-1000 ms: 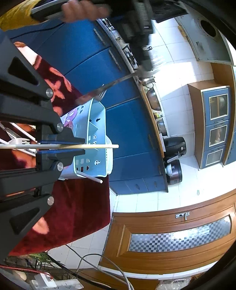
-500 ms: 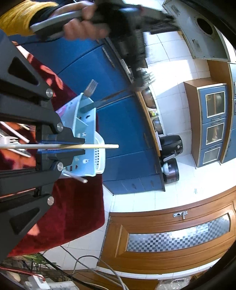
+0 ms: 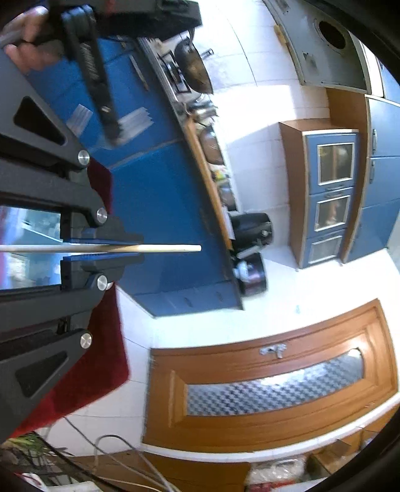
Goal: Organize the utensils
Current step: 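Lower the fork into the blue holder with the left tool while the right tool lowers the chopstick, then open the left tool and move both tools back toward the utensil pile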
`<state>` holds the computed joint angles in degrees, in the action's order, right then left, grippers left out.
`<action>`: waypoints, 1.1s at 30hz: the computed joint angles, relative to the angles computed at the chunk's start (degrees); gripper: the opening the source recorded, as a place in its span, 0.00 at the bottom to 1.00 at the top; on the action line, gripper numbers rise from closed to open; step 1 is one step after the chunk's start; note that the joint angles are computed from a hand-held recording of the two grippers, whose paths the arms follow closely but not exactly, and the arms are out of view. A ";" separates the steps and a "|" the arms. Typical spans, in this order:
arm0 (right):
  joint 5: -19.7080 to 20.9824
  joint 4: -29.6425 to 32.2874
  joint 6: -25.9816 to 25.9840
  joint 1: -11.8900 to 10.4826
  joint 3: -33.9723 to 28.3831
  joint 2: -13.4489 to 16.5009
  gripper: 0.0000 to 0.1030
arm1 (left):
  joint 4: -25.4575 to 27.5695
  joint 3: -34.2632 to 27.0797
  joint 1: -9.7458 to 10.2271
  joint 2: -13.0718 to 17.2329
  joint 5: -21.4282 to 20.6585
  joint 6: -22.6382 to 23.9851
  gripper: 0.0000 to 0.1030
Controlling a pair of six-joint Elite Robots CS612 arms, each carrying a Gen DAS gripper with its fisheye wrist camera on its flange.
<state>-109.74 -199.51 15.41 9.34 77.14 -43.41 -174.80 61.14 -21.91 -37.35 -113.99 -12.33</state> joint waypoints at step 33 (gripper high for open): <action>3.01 0.97 1.06 -0.69 -0.49 1.79 0.32 | 1.83 2.14 -0.24 -1.20 0.07 2.97 0.24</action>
